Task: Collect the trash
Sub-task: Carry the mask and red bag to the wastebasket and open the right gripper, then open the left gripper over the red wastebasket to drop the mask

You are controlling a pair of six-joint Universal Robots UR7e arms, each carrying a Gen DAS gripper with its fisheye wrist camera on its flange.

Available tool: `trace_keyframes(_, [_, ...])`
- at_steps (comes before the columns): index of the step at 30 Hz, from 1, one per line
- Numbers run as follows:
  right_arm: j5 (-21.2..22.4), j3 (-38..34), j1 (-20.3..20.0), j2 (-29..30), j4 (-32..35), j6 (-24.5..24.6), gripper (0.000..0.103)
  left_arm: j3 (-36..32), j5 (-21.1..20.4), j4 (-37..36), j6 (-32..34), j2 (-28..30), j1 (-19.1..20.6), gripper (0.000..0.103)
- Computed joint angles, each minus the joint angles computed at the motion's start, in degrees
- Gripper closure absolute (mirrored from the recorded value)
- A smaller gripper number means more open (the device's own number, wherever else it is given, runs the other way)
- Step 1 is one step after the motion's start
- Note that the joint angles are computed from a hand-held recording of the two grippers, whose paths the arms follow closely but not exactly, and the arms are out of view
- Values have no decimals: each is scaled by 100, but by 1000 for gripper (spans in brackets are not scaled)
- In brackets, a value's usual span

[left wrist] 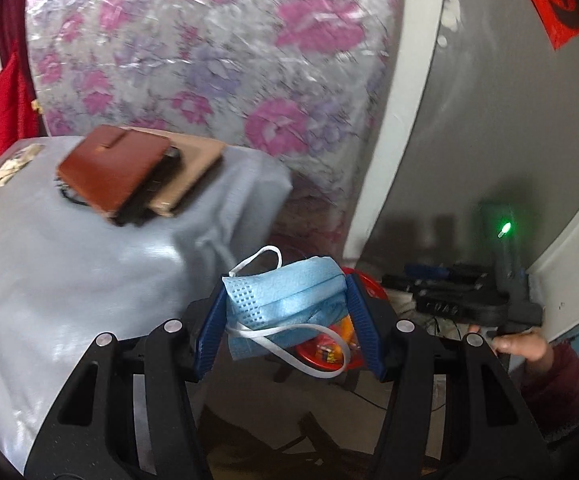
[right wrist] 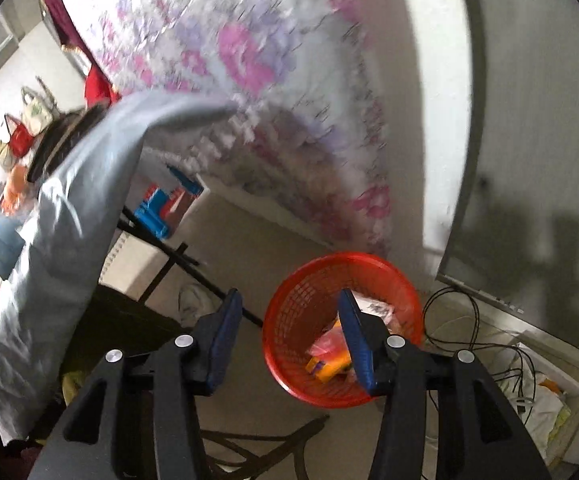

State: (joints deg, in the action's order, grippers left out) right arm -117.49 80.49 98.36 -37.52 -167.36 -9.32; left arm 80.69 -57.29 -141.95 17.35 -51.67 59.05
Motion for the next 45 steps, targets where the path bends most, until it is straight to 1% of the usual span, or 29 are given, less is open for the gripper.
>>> trace_keyframes(6, [3,278,-74,-280,-434,59,53,-270,-109,307,106,390,4,46])
trace_keyframes(10, [-34,375,-112,-372,-612,53,53,-660,-209,486,202,768,-30,45])
trace_keyframes(12, [-23,408,-129,-416,-660,62,53,-840,-188,439,257,946,-59,41])
trace_keyframes(13, [-36,420,-121,-436,-671,71,53,-912,-155,409,282,1016,-73,38])
trace_keyframes(14, [-36,435,-126,-455,-688,67,53,-980,-79,343,296,1101,-100,31])
trace_keyframes(16, [-7,472,-133,-493,-729,60,53,-1092,-121,383,266,1169,-105,28])
trace_keyframes(18, [5,493,-124,-507,-760,49,53,-1127,-215,451,199,1161,-118,23])
trace_keyframes(20, [26,507,-123,-512,-781,28,53,-1049,-222,325,278,1120,-154,19])
trace_keyframes(23, [18,504,-115,-500,-789,15,53,-1013,-274,311,374,1094,-192,16])
trace_keyframes(28, [45,554,-113,-537,-849,21,53,-943,-183,276,365,1026,-230,16])
trace_keyframes(32, [83,552,-91,-550,-840,38,53,-949,-168,283,194,944,-213,16])
trace_keyframes(37, [105,493,4,-516,-815,-42,52,-814,-53,116,128,792,-218,16])
trace_keyframes(41, [89,440,127,-497,-872,-153,47,-612,27,-75,101,592,-235,15])
trace_keyframes(43, [84,420,196,-492,-904,-217,46,-488,80,-210,125,480,-250,15])
trace_keyframes(45, [79,402,262,-484,-940,-295,43,-332,179,-433,175,345,-267,13])
